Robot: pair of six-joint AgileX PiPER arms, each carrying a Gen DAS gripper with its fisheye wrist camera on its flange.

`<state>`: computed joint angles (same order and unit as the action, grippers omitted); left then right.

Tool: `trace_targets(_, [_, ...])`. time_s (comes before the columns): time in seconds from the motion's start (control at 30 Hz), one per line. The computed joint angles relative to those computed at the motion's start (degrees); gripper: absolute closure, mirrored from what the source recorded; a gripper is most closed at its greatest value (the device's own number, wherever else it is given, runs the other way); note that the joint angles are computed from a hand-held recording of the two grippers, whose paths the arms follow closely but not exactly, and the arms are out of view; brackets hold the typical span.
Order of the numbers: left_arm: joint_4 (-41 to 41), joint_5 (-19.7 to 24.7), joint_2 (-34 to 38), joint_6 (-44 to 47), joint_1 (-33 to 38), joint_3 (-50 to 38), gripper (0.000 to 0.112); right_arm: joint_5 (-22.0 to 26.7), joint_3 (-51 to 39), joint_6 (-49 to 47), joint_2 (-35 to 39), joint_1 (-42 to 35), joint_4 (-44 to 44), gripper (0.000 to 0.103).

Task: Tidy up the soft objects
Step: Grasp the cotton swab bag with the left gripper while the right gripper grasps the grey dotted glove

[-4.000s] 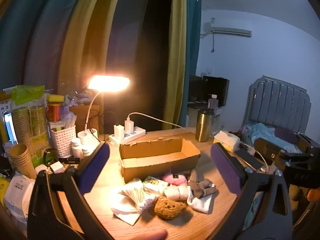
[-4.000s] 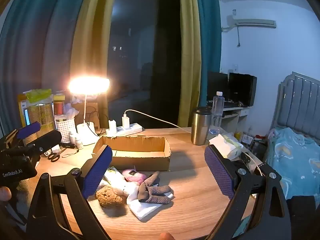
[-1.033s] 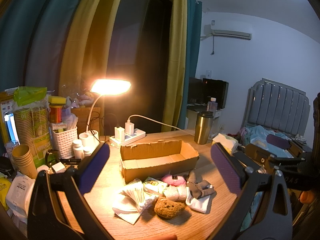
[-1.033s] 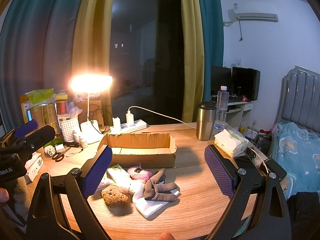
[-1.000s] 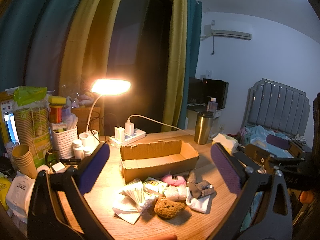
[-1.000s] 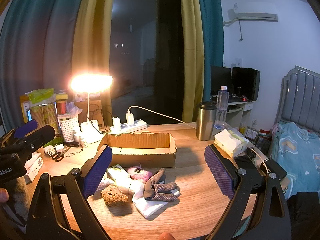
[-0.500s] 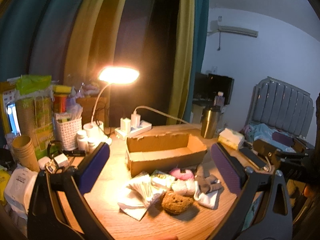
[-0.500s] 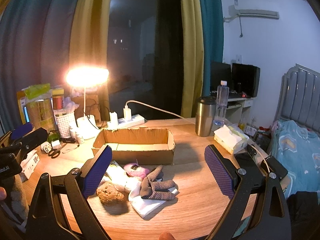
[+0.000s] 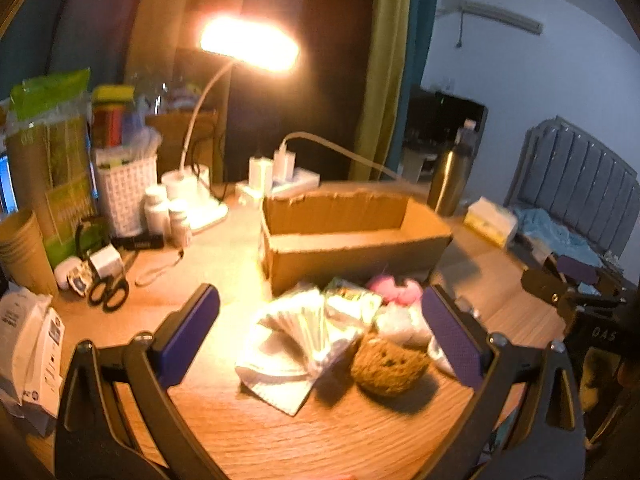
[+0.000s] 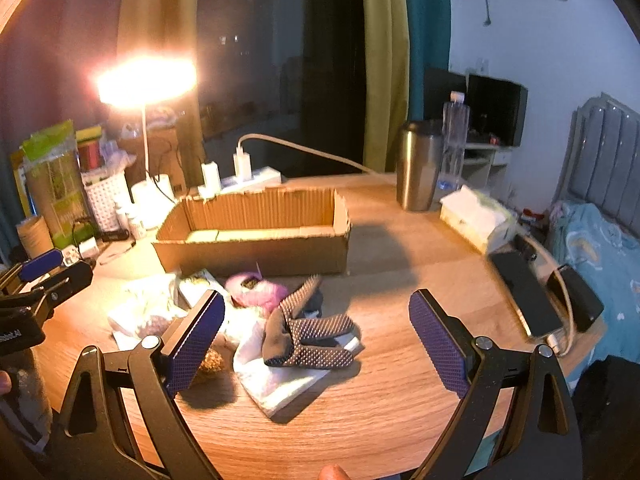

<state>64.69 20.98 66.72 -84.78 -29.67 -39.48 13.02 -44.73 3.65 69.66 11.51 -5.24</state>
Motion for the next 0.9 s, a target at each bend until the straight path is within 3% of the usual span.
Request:
trace_targets(0.33, [-11.61, -4.21, 10.15, 12.98, 4.61, -3.88, 0.011, -0.46, -2.82, -19.11, 9.58, -3.47, 18.75, 0.008])
trace_targets(0.63, [-21.5, -3.33, 19.28, 24.69, 5.71, -10.94, 0.012, 2.35, -7.94, -37.05, 18.61, -5.88, 35.06, 0.008])
trace_targets(0.7, [-24.42, -2.58, 21.24, 27.69, 5.76, -12.62, 0.021, 3.25, -9.14, -40.55, 20.28, -5.79, 37.54, 0.012])
trace_targets(0.9, [-26.06, 0.42, 24.74, 28.93, 5.46, -15.81, 0.023, 6.36, -11.66, -47.72, 23.62, -5.4, 41.52, 0.025])
